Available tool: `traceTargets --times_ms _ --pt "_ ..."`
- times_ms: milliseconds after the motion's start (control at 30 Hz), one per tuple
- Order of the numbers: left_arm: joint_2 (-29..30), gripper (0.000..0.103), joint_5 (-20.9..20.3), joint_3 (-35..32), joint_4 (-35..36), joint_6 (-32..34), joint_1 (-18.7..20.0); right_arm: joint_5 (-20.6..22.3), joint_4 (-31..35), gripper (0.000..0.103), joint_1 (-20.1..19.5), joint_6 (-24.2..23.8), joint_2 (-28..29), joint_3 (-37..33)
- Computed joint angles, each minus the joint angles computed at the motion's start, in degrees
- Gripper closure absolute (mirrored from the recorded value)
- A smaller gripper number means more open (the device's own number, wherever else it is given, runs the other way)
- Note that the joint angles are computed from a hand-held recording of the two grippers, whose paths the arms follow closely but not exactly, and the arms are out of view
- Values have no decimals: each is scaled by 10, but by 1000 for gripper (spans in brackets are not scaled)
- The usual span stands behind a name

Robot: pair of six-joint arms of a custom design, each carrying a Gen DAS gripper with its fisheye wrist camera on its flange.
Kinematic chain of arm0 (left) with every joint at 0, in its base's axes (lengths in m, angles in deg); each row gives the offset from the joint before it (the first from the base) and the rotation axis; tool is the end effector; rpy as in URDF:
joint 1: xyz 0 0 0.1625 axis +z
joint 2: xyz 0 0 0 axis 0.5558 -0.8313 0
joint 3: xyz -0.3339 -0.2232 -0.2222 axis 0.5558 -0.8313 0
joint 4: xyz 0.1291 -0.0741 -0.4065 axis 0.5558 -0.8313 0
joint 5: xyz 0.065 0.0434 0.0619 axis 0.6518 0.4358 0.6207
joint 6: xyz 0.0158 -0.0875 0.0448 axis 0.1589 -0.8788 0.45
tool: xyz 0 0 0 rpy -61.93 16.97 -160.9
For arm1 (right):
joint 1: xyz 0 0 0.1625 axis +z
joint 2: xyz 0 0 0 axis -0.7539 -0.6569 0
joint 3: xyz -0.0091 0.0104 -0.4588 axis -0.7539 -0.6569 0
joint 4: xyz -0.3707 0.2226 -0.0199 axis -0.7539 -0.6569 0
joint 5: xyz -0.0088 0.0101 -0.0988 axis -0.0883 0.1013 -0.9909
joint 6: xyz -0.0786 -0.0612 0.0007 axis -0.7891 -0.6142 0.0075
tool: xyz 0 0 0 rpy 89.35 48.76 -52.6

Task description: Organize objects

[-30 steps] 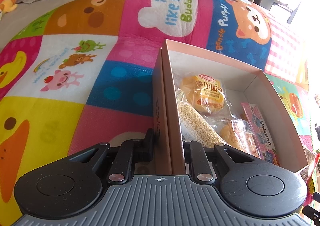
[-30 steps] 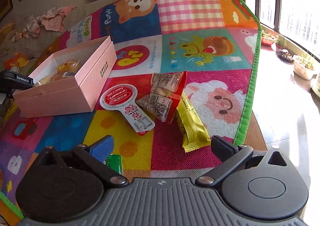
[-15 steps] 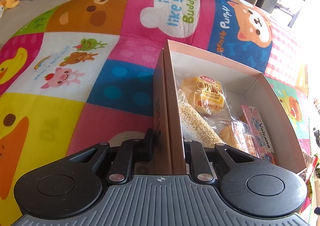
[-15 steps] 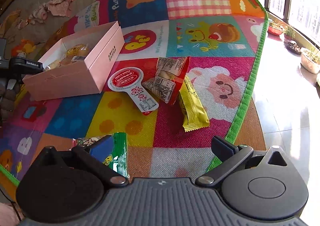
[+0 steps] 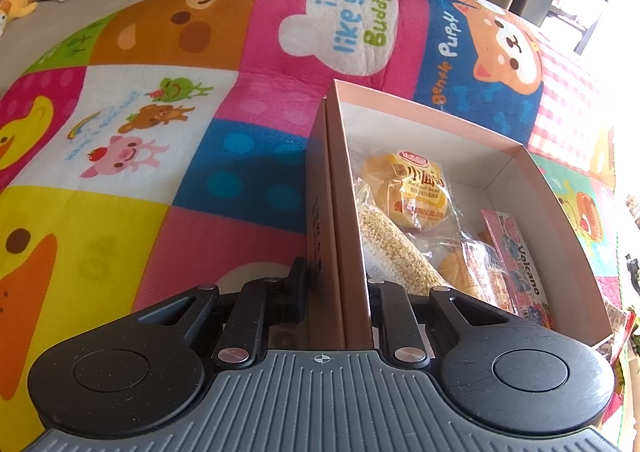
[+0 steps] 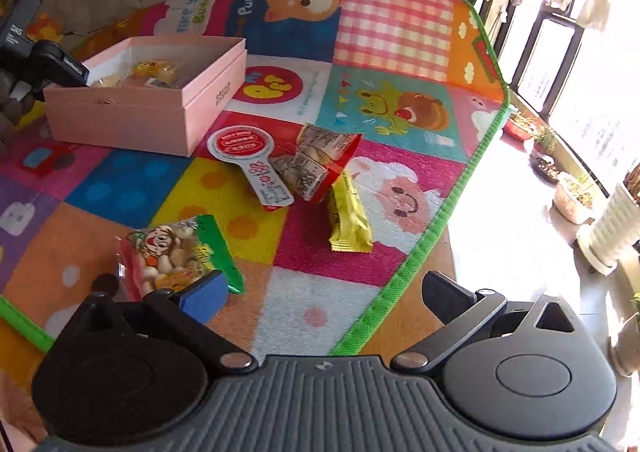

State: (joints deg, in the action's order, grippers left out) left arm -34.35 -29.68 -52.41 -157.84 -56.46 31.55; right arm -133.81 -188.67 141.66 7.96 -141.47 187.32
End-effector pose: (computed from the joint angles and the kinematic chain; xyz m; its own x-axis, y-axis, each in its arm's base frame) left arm -0.2529 -0.9714 0.0799 -0.8344 0.3253 -0.4450 0.5048 0.7752 -0.3798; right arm 0.0998 -0.6581 0.2707 -0.6451 0.1758 0.7436 -0.4484 0.7008 -0.5548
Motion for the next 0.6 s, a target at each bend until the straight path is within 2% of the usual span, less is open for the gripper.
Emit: traceTargets --times_ms 100,167,267,367,400,467,533,600 --pt "0 83 0 0 1 0 0 37 41 0 1 14 -2 9" --pt "0 83 0 -1 1 -1 0 36 54 0 2 5 6 7" --pt "0 83 1 -1 2 -2 0 -24 -3 0 9 -49 39 -13" --pt "-2 83 1 3 -2 -3 0 -83 -71 0 10 -80 63 -41" --pt "-3 83 1 5 -3 -3 0 -89 -79 0 8 -75 62 -43" --pt "-4 83 0 8 -5 -1 0 -64 -46 0 1 -17 41 -29" --pt "-3 83 1 7 -4 0 0 -12 -6 0 -6 51 16 -9" --pt "-3 83 4 8 -6 3 -1 27 -1 0 -9 74 9 -1"
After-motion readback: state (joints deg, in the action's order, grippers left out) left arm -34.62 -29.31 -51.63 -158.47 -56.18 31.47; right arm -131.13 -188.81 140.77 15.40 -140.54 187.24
